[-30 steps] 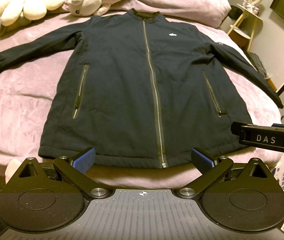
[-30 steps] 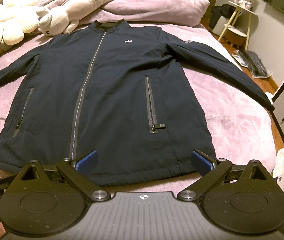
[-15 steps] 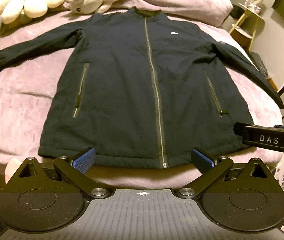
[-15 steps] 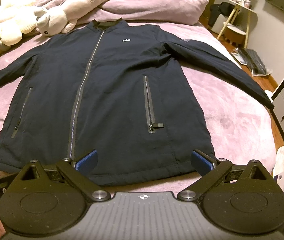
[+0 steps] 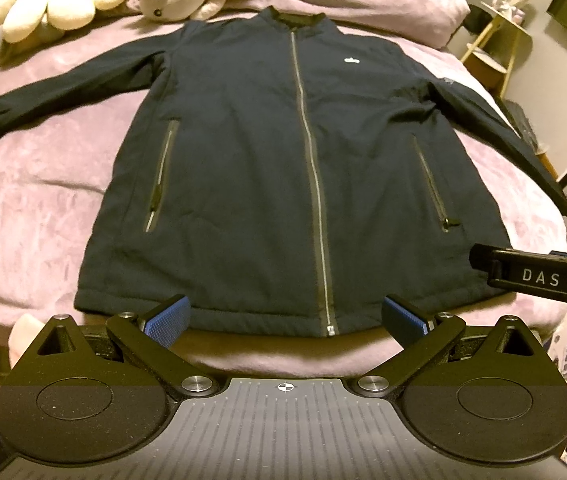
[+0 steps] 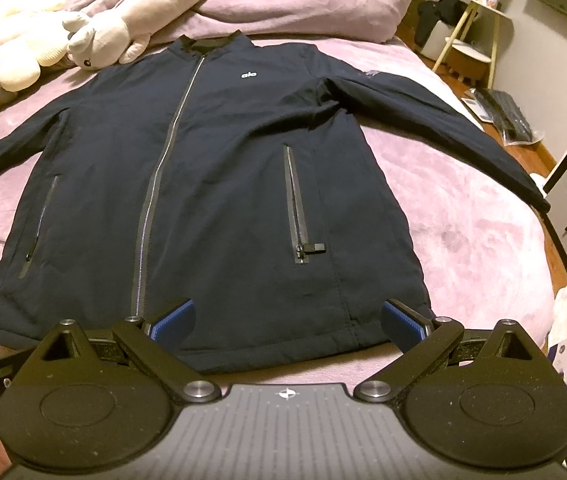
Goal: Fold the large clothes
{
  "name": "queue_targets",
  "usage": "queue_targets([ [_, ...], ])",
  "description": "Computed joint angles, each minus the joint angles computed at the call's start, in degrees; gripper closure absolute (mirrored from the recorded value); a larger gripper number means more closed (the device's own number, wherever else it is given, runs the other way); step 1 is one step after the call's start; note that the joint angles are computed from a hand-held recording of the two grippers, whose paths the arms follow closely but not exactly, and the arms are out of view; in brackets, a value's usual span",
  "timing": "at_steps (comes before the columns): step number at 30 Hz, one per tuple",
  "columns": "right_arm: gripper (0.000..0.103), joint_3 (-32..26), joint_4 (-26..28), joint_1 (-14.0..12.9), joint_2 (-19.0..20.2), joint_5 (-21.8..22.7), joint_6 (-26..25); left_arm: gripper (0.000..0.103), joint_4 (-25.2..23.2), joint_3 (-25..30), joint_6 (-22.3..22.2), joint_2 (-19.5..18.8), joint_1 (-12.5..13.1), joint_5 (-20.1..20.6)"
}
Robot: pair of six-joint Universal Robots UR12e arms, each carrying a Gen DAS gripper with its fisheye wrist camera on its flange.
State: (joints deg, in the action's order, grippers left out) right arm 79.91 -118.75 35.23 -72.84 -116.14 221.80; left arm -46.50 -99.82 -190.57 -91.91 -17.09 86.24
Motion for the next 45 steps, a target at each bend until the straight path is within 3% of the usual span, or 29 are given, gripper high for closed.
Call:
queue_targets([
  [6,0.004,1.55,-3.31,-1.35,-0.66,3.12,-0.04,0.000,-0.96,0.74,-0.34,-0.62,0.20,-0.36],
  [9,0.004,6.45,-14.81,-4.14,-2.49,9.24,1.17,0.000,-0.30,0.95,-1.10,-1.14,0.66,-1.28],
  [11,0.004,11.12,-26.81,-6.39,-3.56,10.87,4.42,0.000,0.95,1.15,-1.86,-1.80,1.08,-2.03],
  [14,0.004,17.09,-44.66,-9.17,-3.83,6.81,10.60,0.000,3.90,1.76,-2.51,-3.45,1.47,-2.30],
  [15,0.004,18.49,-48.49,-10.51,-3.81,6.01,13.05,0.000,5.06,2.12,-2.30,-4.23,1.70,-2.77],
  [18,0.004,21.36,-52.10,-14.85,-4.38,5.06,22.80,0.000,7.46,3.56,-2.09,-6.62,2.37,-4.62],
  [23,0.006,25.35,-56.54,-21.12,-3.98,1.73,35.35,0.000,8.19,8.43,-4.37,-11.97,2.30,-2.92],
  [26,0.027,27.17,-57.01,-24.24,-3.34,2.16,43.57,0.000,8.17,11.82,-6.27,-15.49,1.89,0.09],
  [28,0.054,27.84,-56.47,-25.81,-2.97,3.30,48.04,0.000,8.18,13.78,-7.29,-17.56,1.71,1.44],
  [32,0.072,29.29,-61.03,-27.20,-0.93,2.07,54.43,0.000,7.12,17.28,-9.23,-21.06,1.47,3.49],
  [37,0.076,28.37,-63.10,-27.47,0.72,0.28,53.29,0.000,4.54,19.25,-10.56,-23.15,1.66,4.05],
  [40,0.084,26.95,-58.78,-28.84,-0.06,2.64,50.49,0.000,4.73,18.99,-9.45,-23.25,1.92,3.99],
  [42,0.086,24.92,-55.25,-28.51,-0.23,0.76,45.90,0.000,5.30,18.57,-9.13,-22.96,2.32,3.15],
  [45,0.087,18.94,-51.26,-26.25,0.67,-5.31,31.44,0.000,6.37,17.60,-10.00,-22.11,3.40,0.73],
])
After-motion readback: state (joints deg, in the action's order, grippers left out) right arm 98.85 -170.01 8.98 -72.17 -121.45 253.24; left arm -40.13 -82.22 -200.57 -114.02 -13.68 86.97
